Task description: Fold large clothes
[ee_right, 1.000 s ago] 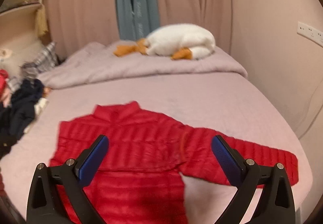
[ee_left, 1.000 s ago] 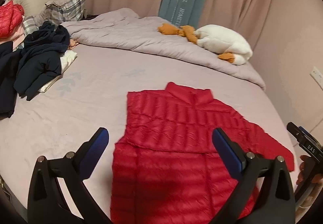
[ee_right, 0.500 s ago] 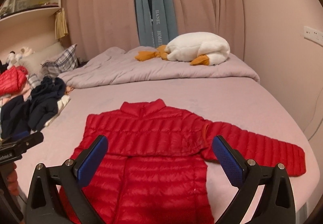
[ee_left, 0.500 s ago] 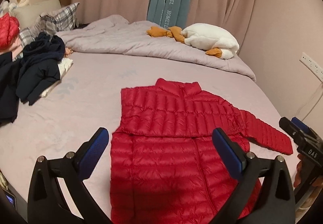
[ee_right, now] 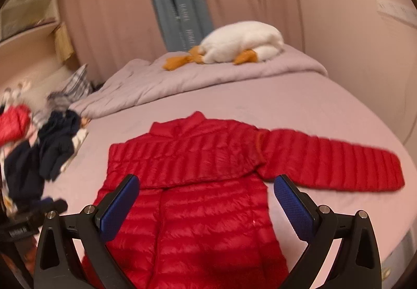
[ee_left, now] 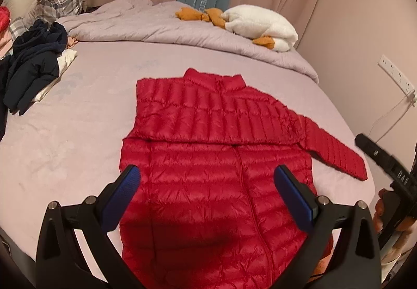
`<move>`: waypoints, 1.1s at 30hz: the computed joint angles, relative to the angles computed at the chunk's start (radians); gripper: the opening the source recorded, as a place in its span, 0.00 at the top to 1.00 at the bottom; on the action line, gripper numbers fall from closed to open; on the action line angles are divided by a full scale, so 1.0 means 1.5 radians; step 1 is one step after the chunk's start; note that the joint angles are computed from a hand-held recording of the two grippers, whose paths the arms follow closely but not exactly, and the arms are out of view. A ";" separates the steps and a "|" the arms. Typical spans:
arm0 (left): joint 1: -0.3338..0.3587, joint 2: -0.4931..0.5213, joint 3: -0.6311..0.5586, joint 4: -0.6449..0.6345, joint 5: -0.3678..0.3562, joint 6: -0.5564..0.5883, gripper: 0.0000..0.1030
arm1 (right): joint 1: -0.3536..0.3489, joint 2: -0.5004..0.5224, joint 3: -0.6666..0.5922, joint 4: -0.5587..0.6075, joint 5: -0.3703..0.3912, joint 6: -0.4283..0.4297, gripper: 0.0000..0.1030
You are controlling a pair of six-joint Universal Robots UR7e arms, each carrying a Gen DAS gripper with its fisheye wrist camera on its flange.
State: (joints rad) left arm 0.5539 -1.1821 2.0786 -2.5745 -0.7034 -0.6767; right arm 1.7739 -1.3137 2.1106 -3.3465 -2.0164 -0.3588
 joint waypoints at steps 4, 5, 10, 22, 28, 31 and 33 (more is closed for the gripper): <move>0.005 0.011 -0.006 0.013 -0.019 -0.001 0.01 | -0.018 -0.010 0.008 -0.023 -0.028 0.042 0.01; 0.007 0.016 -0.009 0.014 -0.028 0.001 0.01 | -0.021 -0.010 0.009 -0.034 -0.038 0.050 0.01; 0.014 0.042 -0.021 0.009 -0.068 0.020 0.01 | -0.048 -0.025 0.025 -0.076 -0.076 0.082 0.01; 0.028 0.113 -0.069 0.016 -0.134 0.054 0.02 | -0.214 -0.124 0.062 -0.072 -0.037 0.259 0.40; 0.038 0.129 -0.087 0.030 -0.138 0.045 0.02 | -0.297 -0.130 0.046 -0.041 -0.003 0.334 0.52; 0.042 0.136 -0.097 0.036 -0.136 0.040 0.02 | -0.345 -0.131 0.038 -0.021 0.037 0.376 0.52; 0.044 0.140 -0.101 0.037 -0.134 0.036 0.02 | -0.370 -0.131 0.037 -0.023 0.065 0.398 0.53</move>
